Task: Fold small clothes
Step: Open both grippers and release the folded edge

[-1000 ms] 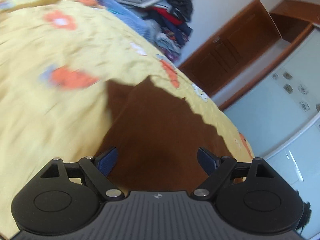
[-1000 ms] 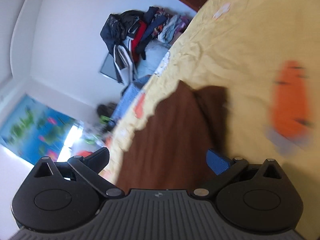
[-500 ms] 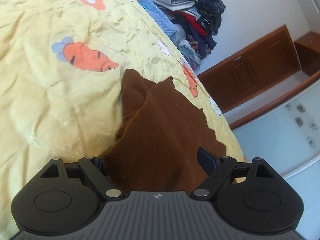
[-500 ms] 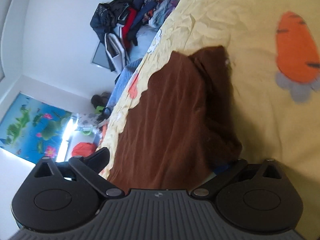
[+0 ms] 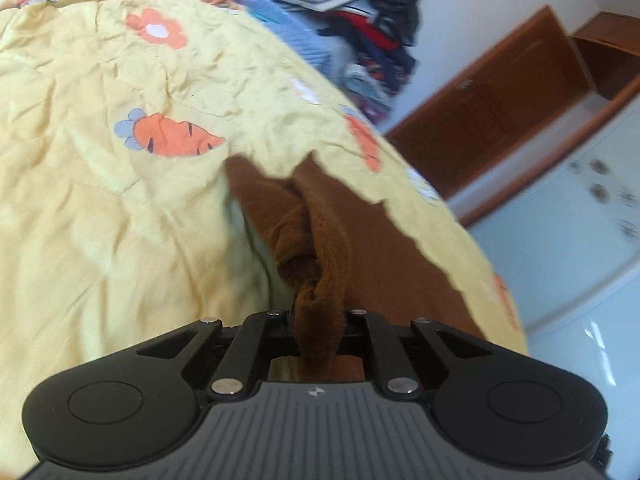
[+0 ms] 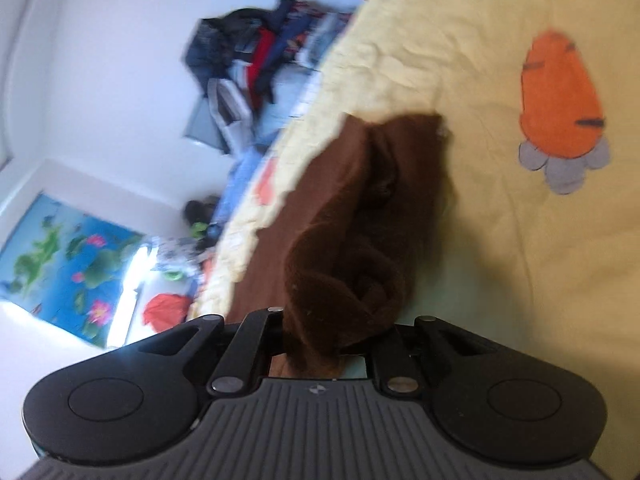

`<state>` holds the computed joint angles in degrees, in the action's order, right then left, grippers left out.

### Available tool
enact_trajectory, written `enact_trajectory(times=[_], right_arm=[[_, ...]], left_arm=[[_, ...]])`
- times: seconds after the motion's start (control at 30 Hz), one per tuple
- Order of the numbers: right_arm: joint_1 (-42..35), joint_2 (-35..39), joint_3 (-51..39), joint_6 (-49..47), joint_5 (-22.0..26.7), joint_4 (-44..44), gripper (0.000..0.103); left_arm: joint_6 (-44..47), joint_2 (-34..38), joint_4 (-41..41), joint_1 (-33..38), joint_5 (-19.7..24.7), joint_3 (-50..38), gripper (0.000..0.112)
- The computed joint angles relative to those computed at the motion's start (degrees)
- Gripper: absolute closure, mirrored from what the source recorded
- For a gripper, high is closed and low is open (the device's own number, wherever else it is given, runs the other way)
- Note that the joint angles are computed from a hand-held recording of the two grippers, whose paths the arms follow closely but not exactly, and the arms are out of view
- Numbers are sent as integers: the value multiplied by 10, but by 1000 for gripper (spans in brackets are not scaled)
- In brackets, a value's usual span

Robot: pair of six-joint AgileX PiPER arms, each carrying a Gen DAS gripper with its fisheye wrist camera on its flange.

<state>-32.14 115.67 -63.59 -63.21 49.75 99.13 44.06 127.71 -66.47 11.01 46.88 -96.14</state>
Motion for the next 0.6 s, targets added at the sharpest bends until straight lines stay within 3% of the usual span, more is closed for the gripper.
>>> enact_trajectory(times=[0.13, 0.23, 0.27, 0.3, 0.33, 0.4, 0.47, 0.53, 0.6], right_arm=[[-83, -87, 112, -34, 86, -76, 86], [-153, -148, 194, -41, 131, -167, 85], [-169, -164, 212, -36, 131, -202, 75], [-179, -182, 221, -16, 120, -239, 54], [-186, -200, 226, 2, 110, -261, 43], [-211, -229, 228, -5, 102, -254, 14], [-218, -249, 209, -25, 84, -211, 9], [-195, -239, 165, -35, 61, -176, 9], [-149, -198, 94, -41, 35, -163, 10]], left_arm=[[107, -83, -1, 71, 68, 147, 103], [200, -123, 44, 108, 80, 235, 98], [219, -133, 58, 116, 71, 251, 93], [225, -144, 67, 121, 52, 261, 92], [232, -149, 66, 127, 43, 258, 87], [250, -156, 37, 132, 29, 236, 74], [298, -166, -48, 122, -22, 229, 34], [320, -153, -97, 94, -56, 190, 22], [271, -108, -54, 37, -113, 116, 22]])
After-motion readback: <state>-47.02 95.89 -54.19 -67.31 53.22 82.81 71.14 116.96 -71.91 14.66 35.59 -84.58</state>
